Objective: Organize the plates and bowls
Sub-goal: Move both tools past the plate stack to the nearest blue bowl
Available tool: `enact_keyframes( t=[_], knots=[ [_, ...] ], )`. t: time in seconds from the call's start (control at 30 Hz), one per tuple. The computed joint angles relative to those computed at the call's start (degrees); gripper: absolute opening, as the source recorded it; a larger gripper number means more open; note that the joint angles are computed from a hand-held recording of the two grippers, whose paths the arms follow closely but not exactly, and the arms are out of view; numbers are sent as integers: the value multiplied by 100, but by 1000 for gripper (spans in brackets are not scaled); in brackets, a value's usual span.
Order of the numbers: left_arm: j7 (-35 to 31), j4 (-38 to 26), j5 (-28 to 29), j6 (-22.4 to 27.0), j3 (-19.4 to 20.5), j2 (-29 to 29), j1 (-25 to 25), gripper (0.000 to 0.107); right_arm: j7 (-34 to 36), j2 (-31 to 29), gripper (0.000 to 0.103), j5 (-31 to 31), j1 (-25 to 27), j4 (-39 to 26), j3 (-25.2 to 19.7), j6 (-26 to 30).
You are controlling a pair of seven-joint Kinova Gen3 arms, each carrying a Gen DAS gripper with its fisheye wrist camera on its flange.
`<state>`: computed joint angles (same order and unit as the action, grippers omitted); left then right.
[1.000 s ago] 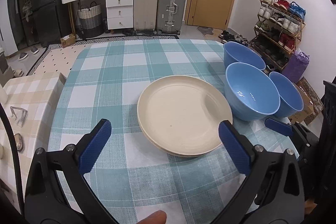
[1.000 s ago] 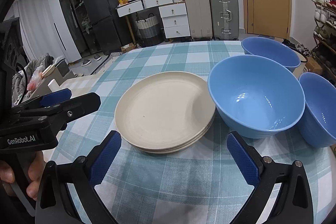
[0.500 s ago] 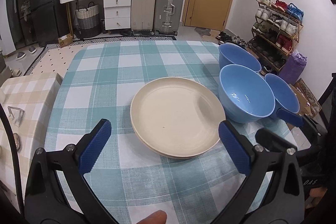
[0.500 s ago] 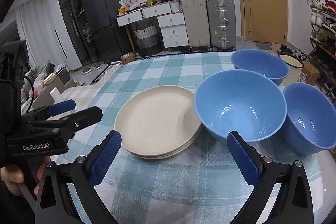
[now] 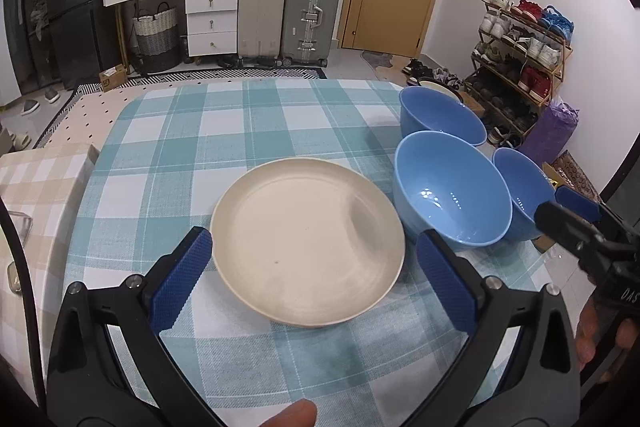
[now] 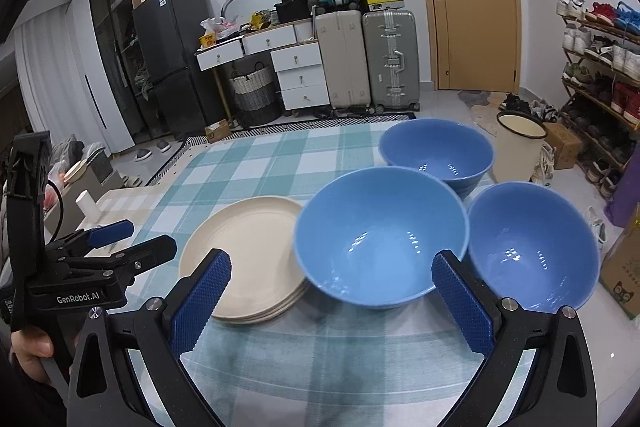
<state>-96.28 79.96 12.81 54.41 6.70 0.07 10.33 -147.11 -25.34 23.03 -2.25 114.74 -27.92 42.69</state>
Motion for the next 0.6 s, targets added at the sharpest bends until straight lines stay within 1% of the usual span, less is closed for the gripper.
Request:
enact_keyframes(
  t=[0.13, 0.3, 0.33, 0.43, 0.53, 0.6],
  knots=[
    [216, -206, -155, 43, 91, 132, 112, 102, 379, -93, 102, -117, -103, -89, 410, 100],
    [494, -531, -401, 136, 171, 304, 278, 102, 920, -187, 102, -261, -133, -250, 709, 274],
    [521, -593, -423, 155, 178, 337, 302, 102, 995, -181, 102, -284, -107, -293, 721, 309],
    [632, -821, -525, 196, 203, 458, 391, 102, 1336, -169, 102, -419, -137, -401, 951, 336],
    [688, -1050, -504, 273, 212, 576, 436, 102, 1686, -142, 102, -544, -140, -536, 1158, 414],
    [781, -1219, -623, 321, 222, 675, 514, 102, 1895, -78, 102, -637, -137, -629, 1281, 437]
  ],
)
